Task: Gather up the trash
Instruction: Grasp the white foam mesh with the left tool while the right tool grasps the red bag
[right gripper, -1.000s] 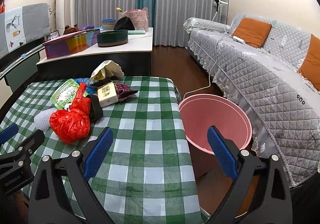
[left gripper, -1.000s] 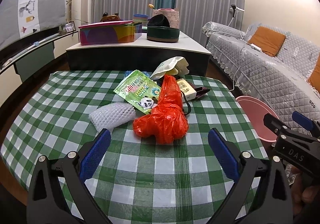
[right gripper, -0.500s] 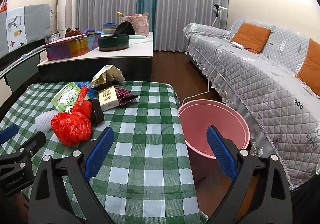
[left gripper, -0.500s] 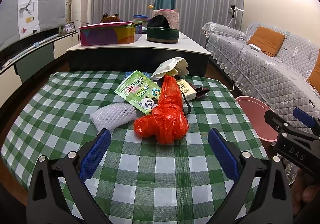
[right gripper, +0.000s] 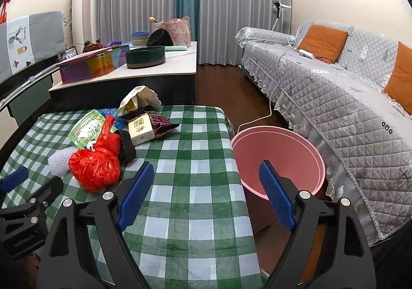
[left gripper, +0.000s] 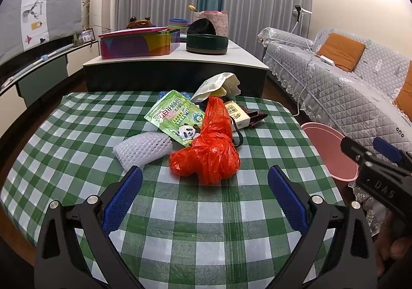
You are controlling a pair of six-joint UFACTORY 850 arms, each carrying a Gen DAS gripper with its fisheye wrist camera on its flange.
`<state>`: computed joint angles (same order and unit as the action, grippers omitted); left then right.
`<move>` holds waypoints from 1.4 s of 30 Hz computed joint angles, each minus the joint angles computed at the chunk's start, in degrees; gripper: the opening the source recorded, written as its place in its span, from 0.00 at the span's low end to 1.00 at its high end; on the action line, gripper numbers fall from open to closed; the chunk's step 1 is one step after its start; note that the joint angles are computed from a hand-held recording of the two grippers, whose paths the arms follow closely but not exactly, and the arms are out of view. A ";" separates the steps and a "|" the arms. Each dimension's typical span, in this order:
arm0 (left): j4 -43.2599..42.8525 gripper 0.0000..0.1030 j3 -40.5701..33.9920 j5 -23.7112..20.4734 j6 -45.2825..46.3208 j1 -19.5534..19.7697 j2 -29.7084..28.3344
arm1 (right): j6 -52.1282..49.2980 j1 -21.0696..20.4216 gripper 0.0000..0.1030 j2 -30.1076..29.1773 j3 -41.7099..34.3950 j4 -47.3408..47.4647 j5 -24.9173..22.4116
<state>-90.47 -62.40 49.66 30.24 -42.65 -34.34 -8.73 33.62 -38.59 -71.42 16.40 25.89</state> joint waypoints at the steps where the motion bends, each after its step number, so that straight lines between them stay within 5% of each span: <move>1: -0.12 0.89 -0.16 -0.19 0.19 0.07 -0.11 | 0.83 -0.15 0.79 0.16 0.10 -0.75 0.06; 14: -1.63 0.83 -0.05 -0.69 -0.41 1.51 -0.42 | 13.14 -0.91 0.70 -0.76 -1.48 -11.46 -1.58; 25: -6.65 0.73 2.55 0.76 -4.56 5.68 0.54 | 38.47 -0.38 0.62 -5.28 -7.19 -37.72 -2.78; 42: -1.57 0.68 6.36 -7.60 -12.99 13.04 1.06 | 76.13 3.16 0.78 -16.68 -23.75 -79.03 -3.28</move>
